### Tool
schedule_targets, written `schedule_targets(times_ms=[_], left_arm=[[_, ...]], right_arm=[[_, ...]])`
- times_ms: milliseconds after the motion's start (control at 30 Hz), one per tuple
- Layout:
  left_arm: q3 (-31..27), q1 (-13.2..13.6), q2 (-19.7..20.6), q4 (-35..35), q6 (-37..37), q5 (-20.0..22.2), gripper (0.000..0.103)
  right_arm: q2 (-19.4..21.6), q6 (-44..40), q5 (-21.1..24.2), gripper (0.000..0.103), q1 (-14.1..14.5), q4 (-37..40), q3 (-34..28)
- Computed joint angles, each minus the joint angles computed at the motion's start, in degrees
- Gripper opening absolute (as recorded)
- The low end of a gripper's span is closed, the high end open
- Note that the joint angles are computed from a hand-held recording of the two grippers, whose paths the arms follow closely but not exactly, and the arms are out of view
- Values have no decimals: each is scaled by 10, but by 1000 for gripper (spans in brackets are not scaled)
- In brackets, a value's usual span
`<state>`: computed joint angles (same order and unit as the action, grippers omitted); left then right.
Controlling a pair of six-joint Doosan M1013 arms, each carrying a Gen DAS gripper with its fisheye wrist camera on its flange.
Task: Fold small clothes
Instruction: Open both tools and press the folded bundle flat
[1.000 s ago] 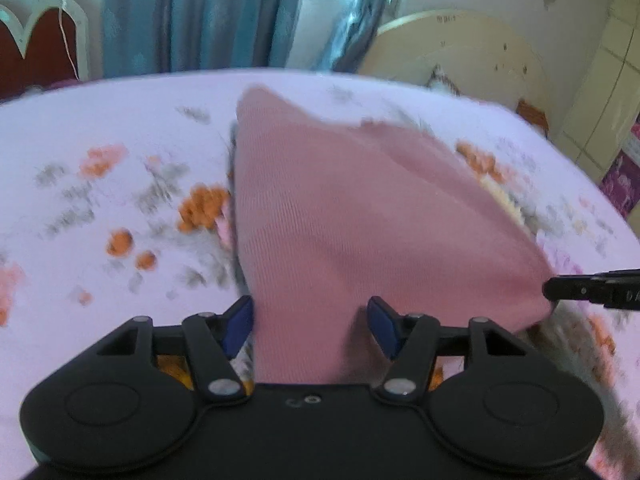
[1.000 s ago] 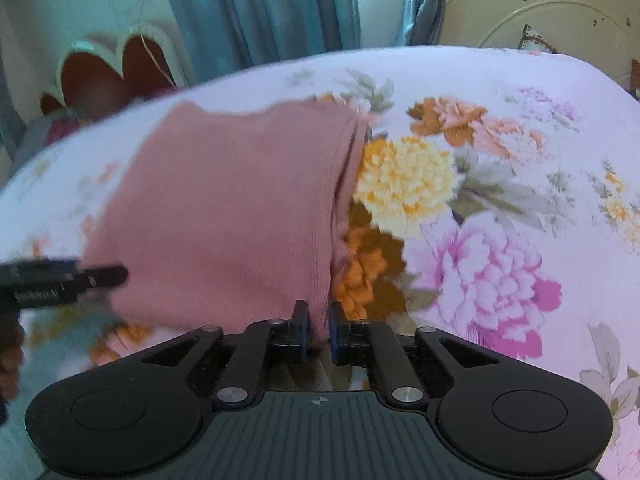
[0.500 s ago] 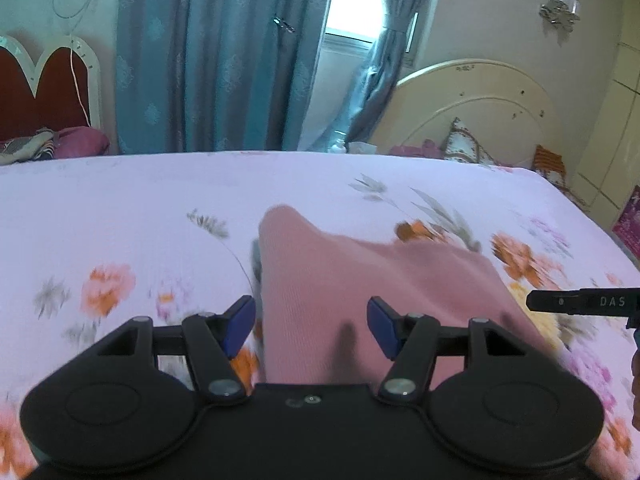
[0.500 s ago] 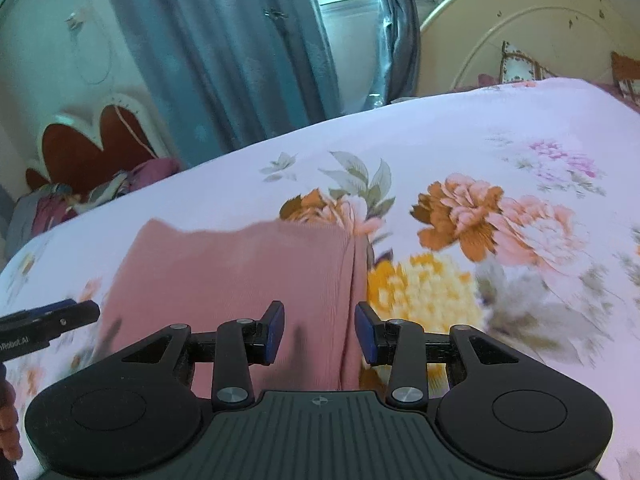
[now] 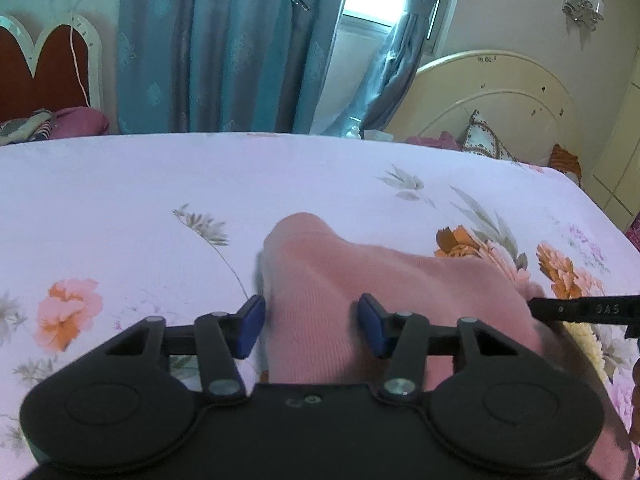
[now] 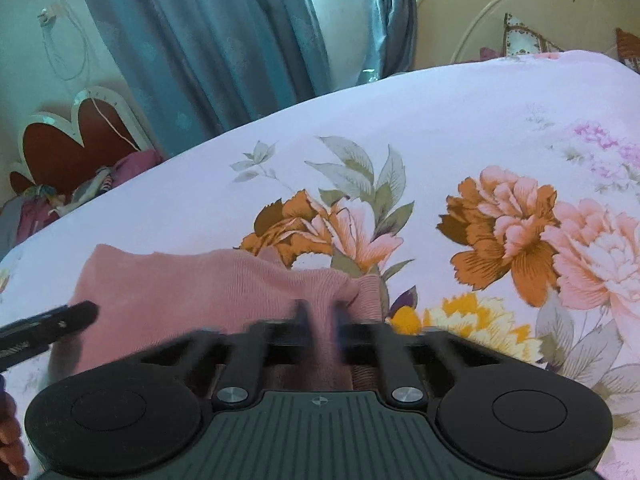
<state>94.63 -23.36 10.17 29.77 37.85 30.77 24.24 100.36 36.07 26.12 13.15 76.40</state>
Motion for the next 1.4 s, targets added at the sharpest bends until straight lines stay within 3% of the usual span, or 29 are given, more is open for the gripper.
schedule_targets(times_ms=[100, 167, 267, 367, 467, 500, 600, 667, 800, 933, 1267, 1400], left_arm=[[2, -4, -1, 20, -13, -6, 46], [6, -8, 1, 57, -40, -9, 49], [1, -5, 11, 50, -51, 3, 54], [-4, -7, 7, 53, -49, 15, 53], [0, -12, 0, 72, -58, 14, 53], [-1, -13, 1, 67, -49, 20, 54], [1, -17, 6, 85, -63, 27, 61], [0, -17, 7, 90, -66, 33, 63], [-7, -22, 5, 90, -52, 53, 63], [2, -29, -12, 95, -59, 59, 60], [38, -49, -50, 55, -31, 57, 61], [49, -55, -51, 54, -38, 65, 61]], right_arm=[[-10, 70, -38, 7, 13, -124, 18], [-1, 77, -15, 6, 11, -126, 12], [3, 89, -17, 7, 15, -155, 8], [-2, 73, -22, 7, 8, -121, 7], [-16, 84, -55, 26, 9, -122, 19], [-18, 59, -56, 26, 9, -101, 19], [-14, 5, -35, 26, 15, -71, 12], [-5, 16, -11, 26, 21, -107, 6], [-4, 30, -7, 26, 18, -97, 3], [-26, 0, -27, 26, 15, -66, 25], [-72, -22, -31, 27, 18, -38, 79], [-88, -4, -39, 26, 28, -83, 106]])
